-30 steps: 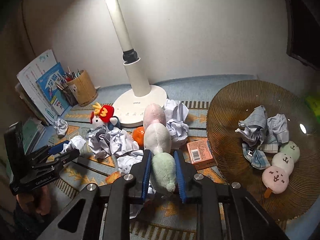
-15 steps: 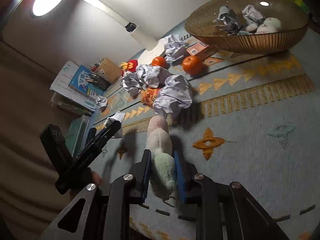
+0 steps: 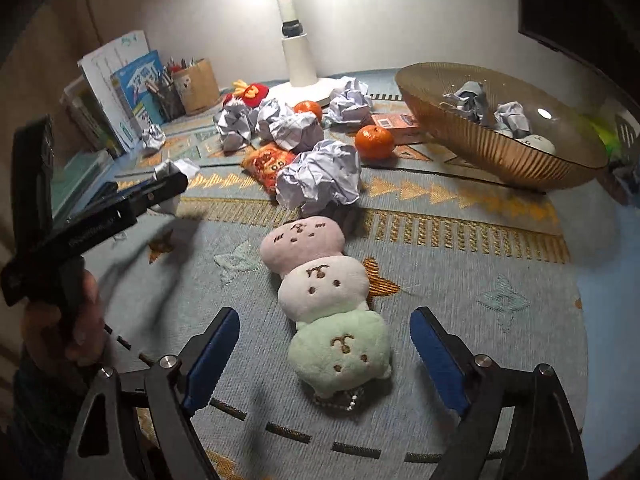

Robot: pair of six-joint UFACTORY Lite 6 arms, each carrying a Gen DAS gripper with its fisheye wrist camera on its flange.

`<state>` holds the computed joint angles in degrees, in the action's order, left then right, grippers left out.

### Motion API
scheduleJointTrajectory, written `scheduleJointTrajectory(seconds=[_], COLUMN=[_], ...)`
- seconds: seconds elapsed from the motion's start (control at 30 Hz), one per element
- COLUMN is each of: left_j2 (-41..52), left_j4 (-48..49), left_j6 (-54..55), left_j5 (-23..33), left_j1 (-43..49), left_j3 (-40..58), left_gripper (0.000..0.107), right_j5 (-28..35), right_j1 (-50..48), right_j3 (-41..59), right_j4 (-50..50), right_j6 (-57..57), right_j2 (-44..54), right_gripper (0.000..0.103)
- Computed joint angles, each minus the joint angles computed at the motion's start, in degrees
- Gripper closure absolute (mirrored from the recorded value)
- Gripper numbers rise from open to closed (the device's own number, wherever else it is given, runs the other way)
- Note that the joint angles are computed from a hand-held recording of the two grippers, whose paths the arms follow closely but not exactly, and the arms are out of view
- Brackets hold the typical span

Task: Organize objects
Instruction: 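Lift both held items and carry them toward the glass bowl, then open both tools to drop the paper and plush into the bowl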

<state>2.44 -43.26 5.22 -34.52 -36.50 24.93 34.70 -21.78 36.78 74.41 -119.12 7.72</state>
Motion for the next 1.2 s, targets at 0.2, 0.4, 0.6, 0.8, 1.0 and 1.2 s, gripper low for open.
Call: scheduleJointTrajectory(seconds=[0.2,0.4,0.6,0.8,1.0,1.2], left_j2=[0.57,0.28,-2.46,13.98,38.72,51.95], left_j4=[-1.47,-9.8,-12.68,-23.71,-53.18,-80.18], left_j6=[1.55,9.35,18.01,37.99,70.57,94.95], left_j5=[0.5,-0.2,3.43,11.59,18.34,19.75], left_j1=[-0.3,-5.37,-7.03,-4.55,-1.62,1.01], left_j3=[0.73,2.93,12.01,40.78,76.45,94.61], left_gripper=[0.051,0.051,0.051,0.051,0.044,0.011], right_j5=[-7.99,-0.23,11.47,11.45,16.28,15.55], right_j1=[5.75,0.41,-8.59,-11.87,-9.55,-6.7], right_j3=[-4.7,-4.0,3.52,27.63,60.18,75.51], right_j4=[20.77,6.36,-0.2,4.17,-1.4,-6.39], right_j6=[-19.79,-6.23,5.63,21.61,41.18,48.09], right_j2=[0.02,-2.84,-9.44,3.25,27.96,40.43], right_gripper=[0.05,0.054,0.054,0.054,0.051,0.02])
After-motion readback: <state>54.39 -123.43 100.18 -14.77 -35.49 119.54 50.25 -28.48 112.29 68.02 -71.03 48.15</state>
